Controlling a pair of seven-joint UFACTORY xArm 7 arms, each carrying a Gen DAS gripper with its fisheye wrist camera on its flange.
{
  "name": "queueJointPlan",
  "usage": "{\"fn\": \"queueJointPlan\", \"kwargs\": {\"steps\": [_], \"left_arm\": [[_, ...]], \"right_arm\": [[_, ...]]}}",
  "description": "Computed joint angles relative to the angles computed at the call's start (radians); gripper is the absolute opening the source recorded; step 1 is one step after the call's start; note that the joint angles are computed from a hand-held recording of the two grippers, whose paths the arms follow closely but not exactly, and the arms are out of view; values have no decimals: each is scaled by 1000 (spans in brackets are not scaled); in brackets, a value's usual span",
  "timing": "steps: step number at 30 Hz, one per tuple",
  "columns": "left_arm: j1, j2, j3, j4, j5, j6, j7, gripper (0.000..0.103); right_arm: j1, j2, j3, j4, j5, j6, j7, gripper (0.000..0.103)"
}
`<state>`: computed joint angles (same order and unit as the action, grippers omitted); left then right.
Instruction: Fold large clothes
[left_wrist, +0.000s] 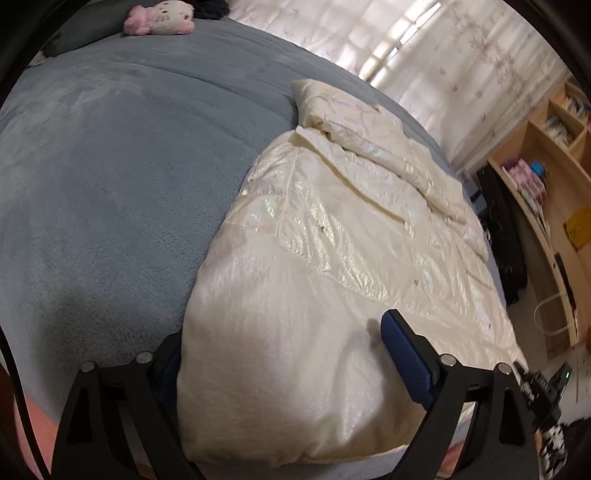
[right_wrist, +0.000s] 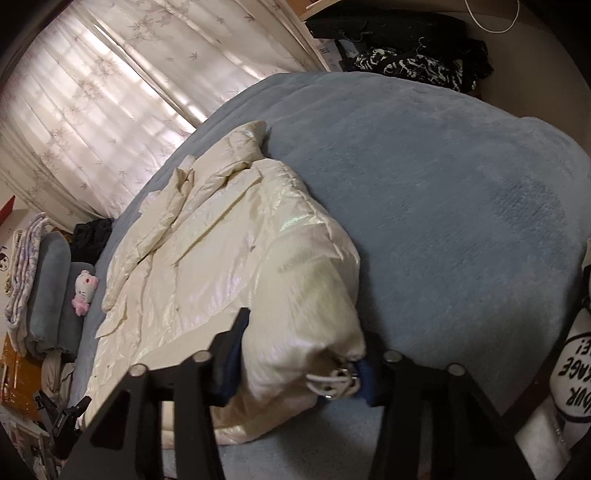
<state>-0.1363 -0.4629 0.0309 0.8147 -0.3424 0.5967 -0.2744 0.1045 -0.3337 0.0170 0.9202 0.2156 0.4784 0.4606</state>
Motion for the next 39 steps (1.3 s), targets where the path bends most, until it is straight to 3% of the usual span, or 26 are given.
{"fn": "queueJointPlan", "kwargs": {"steps": [2, 5, 8, 12, 17, 28, 33, 39], "left_arm": [[7, -2, -12, -4, -1, -16, -35, 53], [16, -2, -23, 1, 16, -26, -74, 29], [49, -4, -63, 28, 90, -19, -142, 19], [64, -30, -87, 59, 160, -10, -207, 17], [58, -70, -74, 116, 183, 24, -242, 17], [75, -181, -57, 242, 216, 96, -261, 17], [61, -87, -16, 326, 175, 105, -237, 17], [57, 137, 12, 494, 106, 72, -213, 17]], "right_arm": [[-2, 0, 7, 1, -9, -3, 7, 38], [-13, 3, 31, 19, -56, 11, 32, 29], [-22, 3, 51, 50, -104, 27, 67, 24], [-25, -19, 68, 76, -143, 4, 107, 23], [-32, -57, 94, 112, -193, -6, 160, 22], [-133, -182, 193, 153, -356, -100, 321, 21], [-150, -121, 204, 212, -385, -109, 351, 21], [-148, 72, 194, 384, -437, -101, 402, 21]]}}
